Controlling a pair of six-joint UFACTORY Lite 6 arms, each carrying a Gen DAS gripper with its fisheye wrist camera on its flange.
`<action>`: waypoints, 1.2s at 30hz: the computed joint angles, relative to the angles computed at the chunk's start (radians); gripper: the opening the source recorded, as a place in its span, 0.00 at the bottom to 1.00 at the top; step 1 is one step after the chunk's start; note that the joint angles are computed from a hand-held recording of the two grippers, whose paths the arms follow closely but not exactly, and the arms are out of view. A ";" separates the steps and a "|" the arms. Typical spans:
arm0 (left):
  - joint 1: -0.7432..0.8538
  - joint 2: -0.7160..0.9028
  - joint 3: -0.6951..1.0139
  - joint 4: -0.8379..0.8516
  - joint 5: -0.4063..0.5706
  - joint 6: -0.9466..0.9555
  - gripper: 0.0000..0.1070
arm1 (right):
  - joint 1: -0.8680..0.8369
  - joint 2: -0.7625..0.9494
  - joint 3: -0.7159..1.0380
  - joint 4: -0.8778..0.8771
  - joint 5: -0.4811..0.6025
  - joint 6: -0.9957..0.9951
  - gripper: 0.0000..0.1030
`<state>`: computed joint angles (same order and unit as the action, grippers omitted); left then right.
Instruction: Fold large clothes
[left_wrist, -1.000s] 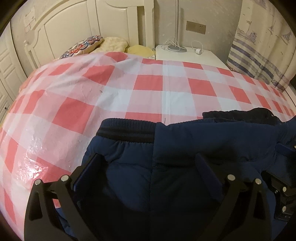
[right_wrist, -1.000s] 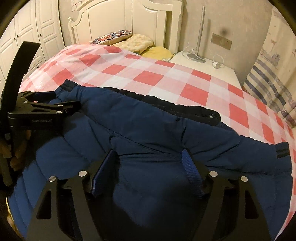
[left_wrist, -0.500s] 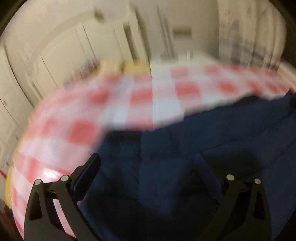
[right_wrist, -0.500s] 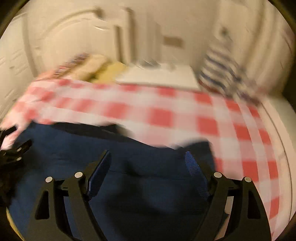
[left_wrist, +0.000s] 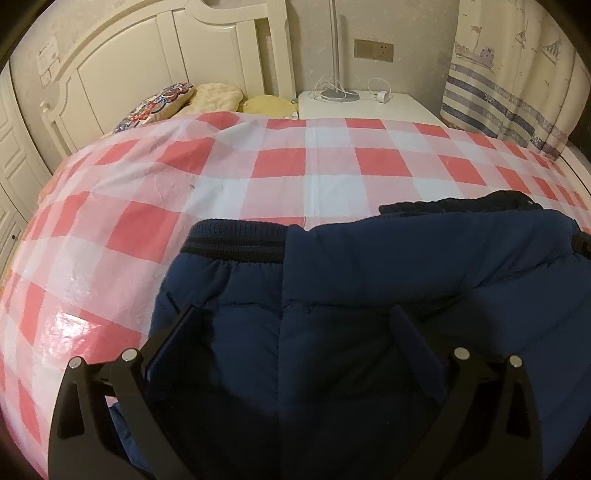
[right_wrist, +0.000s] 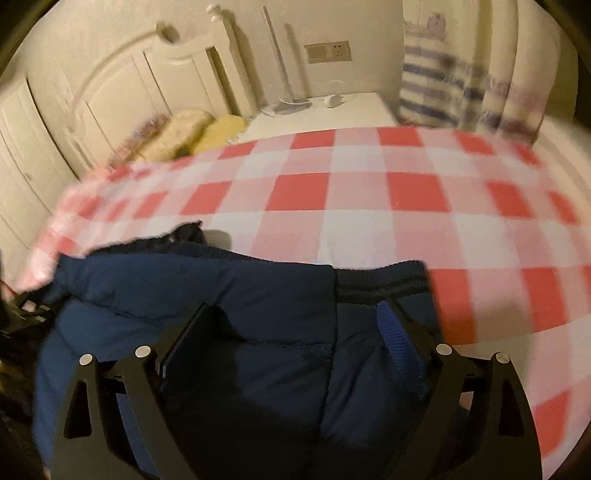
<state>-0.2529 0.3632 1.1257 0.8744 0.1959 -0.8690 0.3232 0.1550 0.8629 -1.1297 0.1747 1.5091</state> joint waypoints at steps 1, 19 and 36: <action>-0.017 -0.038 -0.016 0.099 0.045 -0.105 0.94 | 0.052 -0.019 0.013 0.045 0.105 -0.030 0.82; -0.236 -0.073 -0.138 0.484 -0.004 -0.588 0.94 | 0.514 0.138 0.191 0.149 0.267 -0.082 0.90; -0.038 -0.417 -0.464 0.649 0.015 -0.691 0.94 | 0.445 -0.272 -0.163 0.149 0.385 0.031 0.92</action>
<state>-0.2912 -0.0541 0.6613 1.5231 0.2109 -1.5598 0.7678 -0.1173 0.7002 -0.9810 0.5601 1.5398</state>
